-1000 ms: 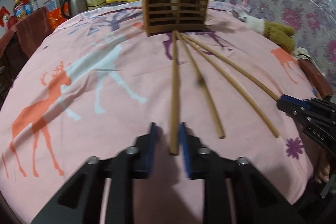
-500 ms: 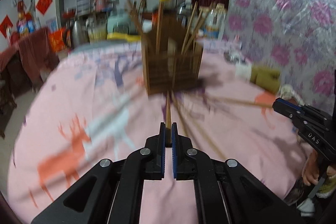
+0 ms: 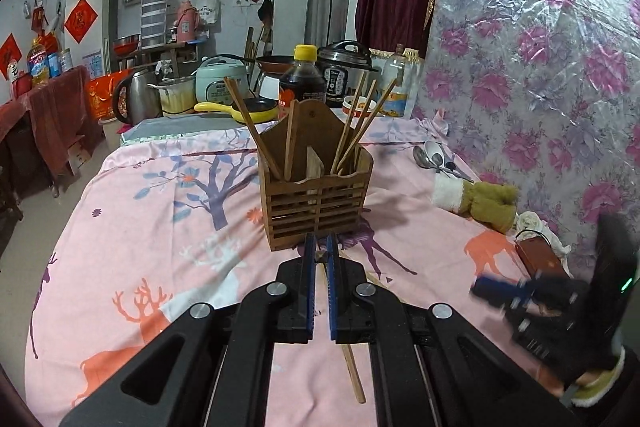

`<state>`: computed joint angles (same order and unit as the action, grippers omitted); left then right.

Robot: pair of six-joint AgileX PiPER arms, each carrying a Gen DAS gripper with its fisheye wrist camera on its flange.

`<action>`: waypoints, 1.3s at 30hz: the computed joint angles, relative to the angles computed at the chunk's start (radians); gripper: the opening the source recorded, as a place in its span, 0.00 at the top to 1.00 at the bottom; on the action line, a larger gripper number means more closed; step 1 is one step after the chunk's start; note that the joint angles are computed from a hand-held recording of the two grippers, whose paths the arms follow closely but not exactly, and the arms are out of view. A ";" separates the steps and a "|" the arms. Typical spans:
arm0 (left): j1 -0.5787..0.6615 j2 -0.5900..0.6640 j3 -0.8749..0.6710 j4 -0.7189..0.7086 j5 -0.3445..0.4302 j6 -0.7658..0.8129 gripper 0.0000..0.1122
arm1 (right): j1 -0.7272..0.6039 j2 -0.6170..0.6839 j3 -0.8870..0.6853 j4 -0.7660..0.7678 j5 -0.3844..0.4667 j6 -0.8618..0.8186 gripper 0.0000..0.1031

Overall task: Organize utensils
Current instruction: 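Lift both held chopsticks up over the wooden holder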

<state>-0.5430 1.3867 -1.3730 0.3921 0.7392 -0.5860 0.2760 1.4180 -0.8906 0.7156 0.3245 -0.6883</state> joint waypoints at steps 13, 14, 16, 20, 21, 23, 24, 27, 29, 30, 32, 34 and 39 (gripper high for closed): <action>0.012 0.047 -0.031 -0.022 -0.011 0.012 0.95 | -0.027 0.124 0.053 -0.079 0.029 0.091 0.87; 0.014 0.048 -0.031 -0.024 -0.015 0.013 0.95 | -0.031 0.123 0.055 -0.072 0.030 0.087 0.87; 0.018 0.049 -0.030 -0.025 -0.022 0.016 0.95 | -0.047 0.129 0.051 -0.061 0.043 0.083 0.87; 0.016 0.053 -0.029 -0.015 -0.023 0.009 0.95 | -0.040 0.131 0.055 -0.078 0.045 0.097 0.85; 0.015 0.054 -0.030 -0.012 -0.023 0.009 0.95 | -0.031 0.126 0.062 -0.098 0.029 0.113 0.85; 0.015 0.054 -0.028 -0.007 -0.026 0.008 0.95 | -0.016 0.121 0.071 -0.133 0.007 0.147 0.85; 0.017 0.054 -0.027 -0.007 -0.029 0.010 0.95 | -0.013 0.118 0.073 -0.146 0.004 0.156 0.87; 0.020 0.055 -0.027 -0.013 -0.032 0.008 0.95 | -0.025 0.085 0.088 -0.071 0.004 0.080 0.93; 0.029 0.053 -0.032 -0.032 -0.034 0.019 0.95 | -0.022 0.047 0.082 -0.087 0.005 0.084 0.95; 0.035 0.054 -0.043 -0.045 -0.027 0.030 0.95 | -0.027 0.019 0.073 -0.075 0.011 0.072 0.95; 0.040 0.058 -0.070 -0.053 -0.013 0.042 0.95 | -0.041 -0.018 0.038 -0.072 0.030 0.062 0.95; 0.041 0.063 -0.114 -0.055 0.005 0.058 0.95 | -0.063 -0.043 -0.019 -0.041 0.060 0.026 0.95; 0.037 0.088 -0.242 -0.062 0.052 0.102 0.95 | -0.096 -0.054 -0.154 0.034 0.103 -0.036 0.95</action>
